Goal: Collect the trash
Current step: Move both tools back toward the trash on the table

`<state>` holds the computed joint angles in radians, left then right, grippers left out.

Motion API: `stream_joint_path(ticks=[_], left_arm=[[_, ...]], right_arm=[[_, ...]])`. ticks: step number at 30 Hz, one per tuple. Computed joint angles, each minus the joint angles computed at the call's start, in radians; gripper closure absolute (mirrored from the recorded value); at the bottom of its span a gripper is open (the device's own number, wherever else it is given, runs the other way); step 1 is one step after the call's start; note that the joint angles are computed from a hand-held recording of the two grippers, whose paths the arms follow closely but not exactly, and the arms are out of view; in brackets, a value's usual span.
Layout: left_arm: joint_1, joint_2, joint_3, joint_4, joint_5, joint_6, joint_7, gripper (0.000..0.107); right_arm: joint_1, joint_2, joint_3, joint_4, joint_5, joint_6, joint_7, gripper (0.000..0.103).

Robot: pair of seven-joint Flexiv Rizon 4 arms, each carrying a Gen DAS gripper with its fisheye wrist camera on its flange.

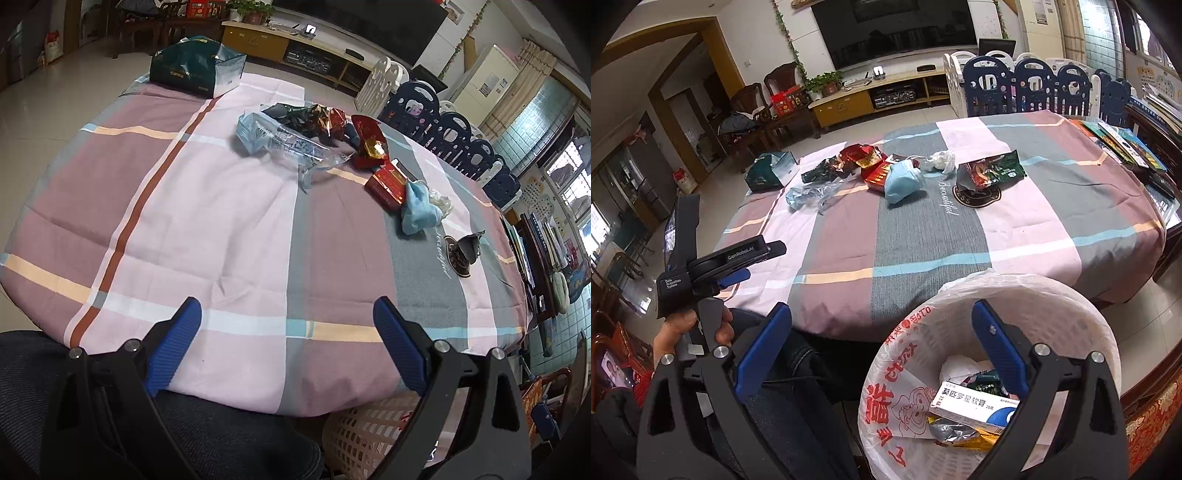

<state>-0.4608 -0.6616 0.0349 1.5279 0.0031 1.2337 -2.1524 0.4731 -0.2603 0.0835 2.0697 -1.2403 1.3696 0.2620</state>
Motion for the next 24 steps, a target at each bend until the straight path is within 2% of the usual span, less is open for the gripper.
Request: stream_joint_path(ticks=[11,20,24], left_arm=[[0.011,0.0,-0.017,0.011,-0.018,0.014,0.014,0.013],[0.013,-0.001,-0.02,0.015,-0.032,0.019,0.022,0.013],[0.017,0.0,-0.023,0.023,-0.042,0.031,0.02,0.013]], right_arm=[[-0.001,-0.024,-0.017,0.0,-0.003,0.035,0.031,0.007],[0.013,-0.05,-0.034,-0.013,0.023,0.049,0.013,0.007],[0.017,-0.067,-0.06,-0.049,-0.001,0.037,0.007,0.007]])
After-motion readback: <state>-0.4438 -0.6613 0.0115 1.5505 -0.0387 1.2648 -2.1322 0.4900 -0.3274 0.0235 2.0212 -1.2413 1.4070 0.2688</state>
